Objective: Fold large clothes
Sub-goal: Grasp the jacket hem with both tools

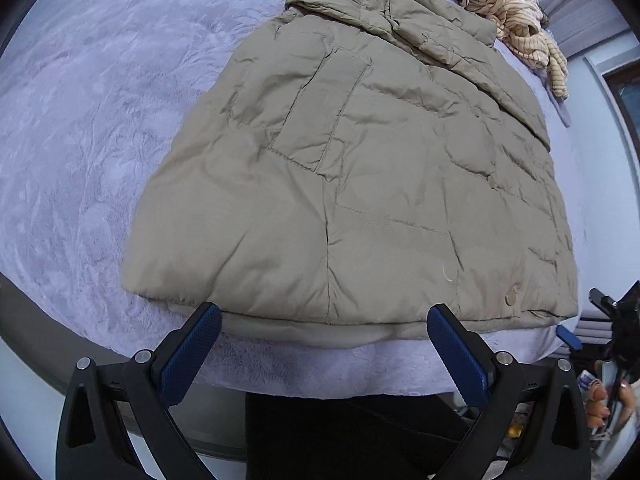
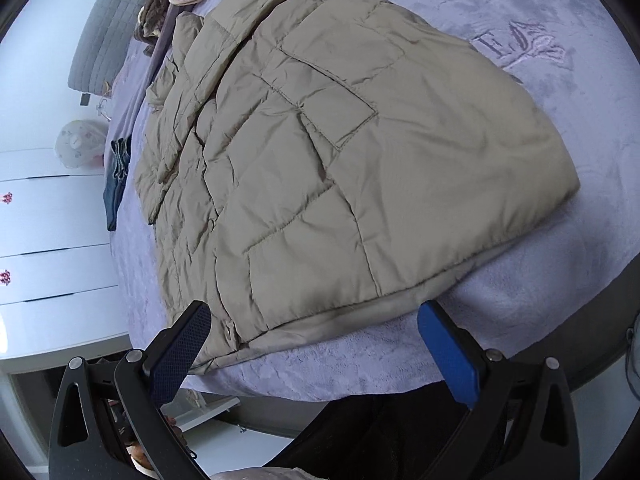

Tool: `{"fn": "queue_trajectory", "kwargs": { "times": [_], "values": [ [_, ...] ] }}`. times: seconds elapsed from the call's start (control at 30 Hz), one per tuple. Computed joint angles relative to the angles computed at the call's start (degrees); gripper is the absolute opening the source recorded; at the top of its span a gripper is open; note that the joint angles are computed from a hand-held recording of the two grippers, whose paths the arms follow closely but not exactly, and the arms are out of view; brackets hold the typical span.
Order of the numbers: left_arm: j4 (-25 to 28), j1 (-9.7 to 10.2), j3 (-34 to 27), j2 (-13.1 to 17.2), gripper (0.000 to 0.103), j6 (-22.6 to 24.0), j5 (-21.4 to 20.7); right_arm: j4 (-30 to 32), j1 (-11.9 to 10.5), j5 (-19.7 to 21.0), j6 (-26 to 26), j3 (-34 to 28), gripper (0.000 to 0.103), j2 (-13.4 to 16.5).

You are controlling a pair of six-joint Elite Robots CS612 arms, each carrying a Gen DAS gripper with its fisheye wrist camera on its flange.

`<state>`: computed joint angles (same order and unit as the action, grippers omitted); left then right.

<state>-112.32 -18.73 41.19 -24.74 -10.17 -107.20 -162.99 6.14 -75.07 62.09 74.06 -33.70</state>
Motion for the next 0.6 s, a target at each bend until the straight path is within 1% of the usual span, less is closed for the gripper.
{"fn": "queue_trajectory", "kwargs": {
  "times": [0.1,0.13,0.17,0.2,0.3,0.37,0.4,0.43,0.47,0.5,0.53,0.57,0.6],
  "values": [
    [1.07,1.51,0.41,0.62,0.103,-3.04,-7.37,-3.12,0.00,-0.52,3.65,2.44,0.103,-0.58],
    [1.85,1.94,0.24,1.10,0.103,-4.68,-9.59,-4.63,-0.04,-0.55,5.42,3.33,0.103,-0.67],
    [2.23,2.17,0.12,1.46,0.102,-6.14,-10.81,-6.10,-0.10,-0.51,7.40,4.14,0.103,-0.67],
    [2.26,2.32,0.02,1.79,0.099,-7.52,-11.56,-7.72,-0.19,-0.43,9.37,4.88,0.103,-0.59],
    [0.52,2.44,-0.92,2.92,0.099,-11.17,-12.37,-13.00,-0.40,-0.25,14.34,6.37,0.103,0.09],
    [-0.44,2.40,-1.87,3.62,0.098,-12.91,-12.72,-17.54,-0.61,-0.07,18.42,6.79,0.103,1.08],
    [-0.84,2.26,-2.23,3.85,0.090,-13.10,-12.25,-19.58,-0.70,-0.22,20.33,6.93,0.102,1.53],
    [-0.89,2.05,-2.91,4.08,0.077,-12.61,-11.03,-21.69,-0.73,-0.54,22.35,6.91,0.101,2.08],
    [-0.67,1.92,-3.43,4.20,0.068,-11.88,-9.89,-23.81,-0.75,-1.02,24.30,6.82,0.101,2.61],
    [-0.74,1.84,-3.85,4.30,0.045,-11.15,-9.16,-25.59,-0.67,-1.57,25.77,6.62,0.098,3.12],
    [-1.24,1.99,-4.08,4.40,0.019,-10.50,-9.54,-27.40,-0.66,-1.96,27.18,6.38,0.094,3.61],
    [-1.89,2.35,-4.56,4.73,0.015,-10.50,-11.12,-28.33,-0.63,-2.18,28.02,6.14,0.091,3.94],
    [-3.36,2.48,-4.24,4.57,0.015,-11.21,-11.60,-28.88,-0.67,-2.23,28.63,5.93,0.084,4.17]
  ]
}}
